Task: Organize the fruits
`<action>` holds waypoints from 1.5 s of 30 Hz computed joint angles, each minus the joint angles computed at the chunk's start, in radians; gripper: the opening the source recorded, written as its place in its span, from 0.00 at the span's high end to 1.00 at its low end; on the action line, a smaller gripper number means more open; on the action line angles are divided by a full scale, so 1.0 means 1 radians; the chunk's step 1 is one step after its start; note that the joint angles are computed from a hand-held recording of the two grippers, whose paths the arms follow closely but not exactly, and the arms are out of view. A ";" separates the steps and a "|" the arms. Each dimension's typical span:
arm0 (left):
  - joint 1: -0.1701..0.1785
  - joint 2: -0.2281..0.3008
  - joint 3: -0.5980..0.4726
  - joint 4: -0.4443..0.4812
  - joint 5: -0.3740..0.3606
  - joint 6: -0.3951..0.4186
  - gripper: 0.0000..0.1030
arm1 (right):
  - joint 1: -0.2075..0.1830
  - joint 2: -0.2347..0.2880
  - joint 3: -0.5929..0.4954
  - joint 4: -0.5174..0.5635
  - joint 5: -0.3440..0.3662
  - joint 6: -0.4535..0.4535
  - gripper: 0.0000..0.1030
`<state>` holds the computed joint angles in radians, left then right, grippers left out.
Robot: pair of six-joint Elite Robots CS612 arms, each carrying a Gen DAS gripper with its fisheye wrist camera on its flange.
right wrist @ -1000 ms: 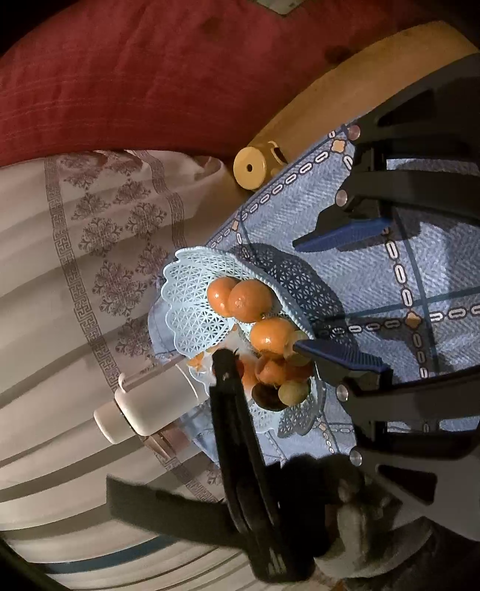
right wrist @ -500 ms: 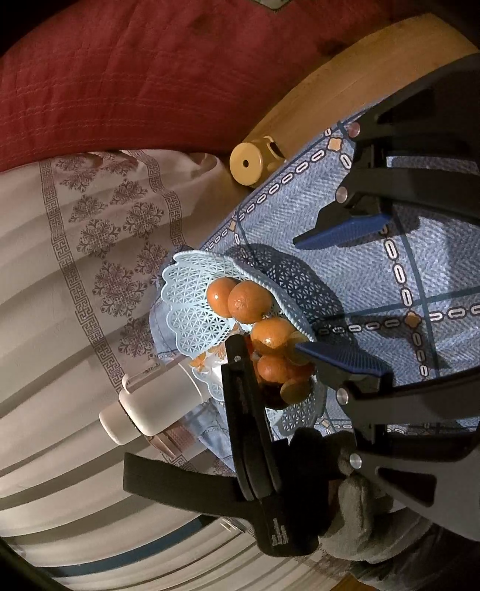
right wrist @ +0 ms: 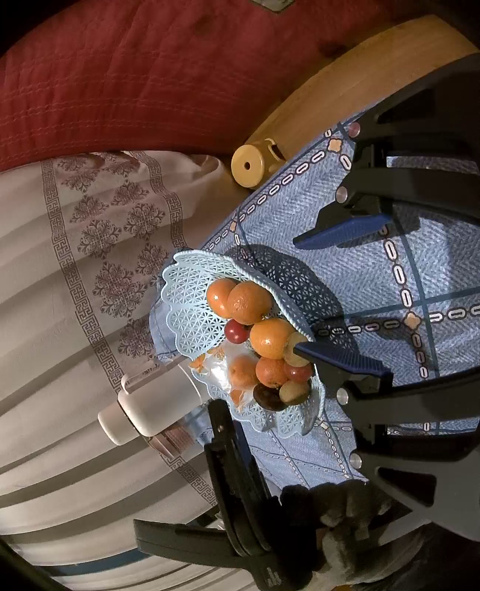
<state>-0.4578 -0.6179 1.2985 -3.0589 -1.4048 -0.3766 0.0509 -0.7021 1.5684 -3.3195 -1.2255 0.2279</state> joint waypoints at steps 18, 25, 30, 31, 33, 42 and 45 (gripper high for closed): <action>0.013 0.068 -0.115 0.108 -0.157 -0.006 0.56 | -0.002 0.000 0.001 0.003 0.009 0.002 0.48; 0.013 0.054 -0.082 0.034 -0.235 0.007 0.54 | -0.001 0.000 0.000 0.006 0.005 -0.001 0.48; 0.010 0.030 -0.036 -0.008 -0.170 -0.014 0.48 | 0.002 -0.002 -0.003 0.016 -0.007 -0.012 0.48; 0.009 0.025 -0.026 -0.018 -0.146 -0.015 0.43 | 0.003 -0.002 -0.002 0.018 -0.008 -0.016 0.48; 0.005 0.010 0.003 -0.039 -0.096 -0.022 0.41 | 0.003 -0.004 -0.002 0.022 -0.011 -0.020 0.48; -0.025 -0.040 0.108 -0.108 0.123 0.026 0.29 | 0.009 -0.018 0.010 0.035 -0.014 -0.059 0.48; -0.044 -0.051 0.137 -0.137 0.213 0.074 0.26 | 0.011 -0.028 0.019 0.038 -0.020 -0.066 0.47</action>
